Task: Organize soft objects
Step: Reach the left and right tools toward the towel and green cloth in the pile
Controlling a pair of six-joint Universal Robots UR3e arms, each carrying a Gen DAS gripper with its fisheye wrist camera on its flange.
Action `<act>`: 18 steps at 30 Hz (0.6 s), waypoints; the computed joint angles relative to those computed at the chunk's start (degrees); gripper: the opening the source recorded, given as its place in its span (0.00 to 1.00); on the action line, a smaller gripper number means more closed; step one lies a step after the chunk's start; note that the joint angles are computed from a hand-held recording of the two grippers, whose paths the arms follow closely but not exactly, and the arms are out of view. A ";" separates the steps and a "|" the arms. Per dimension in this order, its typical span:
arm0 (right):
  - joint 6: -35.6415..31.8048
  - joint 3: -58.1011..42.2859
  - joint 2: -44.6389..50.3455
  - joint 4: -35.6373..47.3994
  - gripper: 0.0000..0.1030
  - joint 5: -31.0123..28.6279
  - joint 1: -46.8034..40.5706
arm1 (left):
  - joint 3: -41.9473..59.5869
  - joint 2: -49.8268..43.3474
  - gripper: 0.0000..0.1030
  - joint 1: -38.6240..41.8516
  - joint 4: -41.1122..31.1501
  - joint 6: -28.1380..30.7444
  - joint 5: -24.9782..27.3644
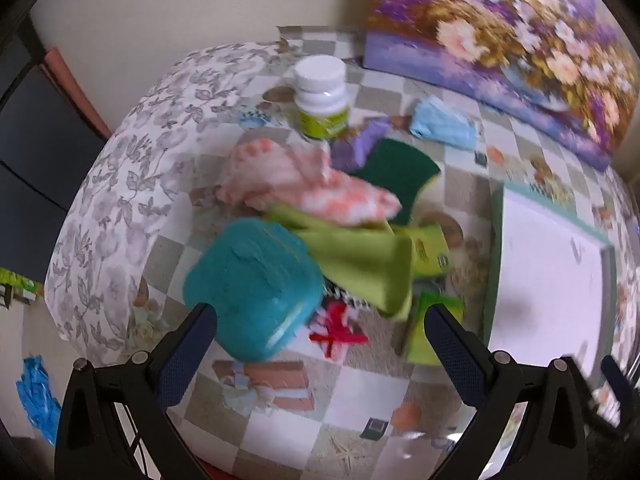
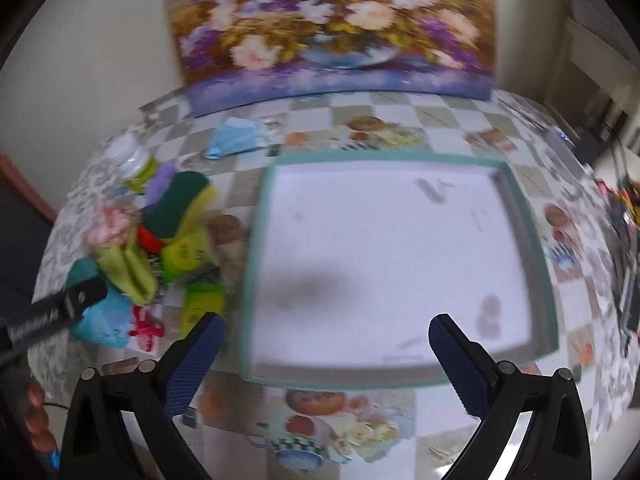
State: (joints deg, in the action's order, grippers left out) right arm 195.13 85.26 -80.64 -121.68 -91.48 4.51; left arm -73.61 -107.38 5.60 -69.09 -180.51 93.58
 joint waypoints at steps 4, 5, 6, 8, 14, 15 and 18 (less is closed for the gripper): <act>-0.95 -7.22 5.20 2.04 1.00 0.71 2.06 | 7.22 -3.85 1.00 1.37 -3.95 -0.90 -1.42; -1.20 -9.13 6.63 2.75 1.00 1.14 2.45 | 9.20 -5.02 1.00 1.55 -5.11 -1.14 -1.72; -1.31 -11.11 8.16 3.67 1.00 1.75 2.74 | 10.48 -5.87 1.00 3.04 -5.82 -0.17 -2.97; -1.47 -14.35 10.76 5.33 1.00 3.02 3.00 | 14.52 -7.93 1.00 2.84 -8.41 -1.18 -4.16; -2.05 -24.00 18.50 10.48 1.00 4.60 3.72 | 24.18 -14.85 1.00 3.94 -12.91 -1.77 -5.67; -1.84 -25.42 19.52 11.14 1.00 5.04 3.68 | 24.86 -15.58 1.00 4.26 -13.07 -1.80 -5.84; -1.54 -29.48 22.02 12.51 1.00 7.37 3.52 | 26.54 -17.29 1.00 5.93 -13.94 -1.49 -7.68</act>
State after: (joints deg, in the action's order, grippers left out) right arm 193.59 55.78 -58.61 -109.18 -84.10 8.03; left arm -47.07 -124.67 11.53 -83.02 -182.00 85.91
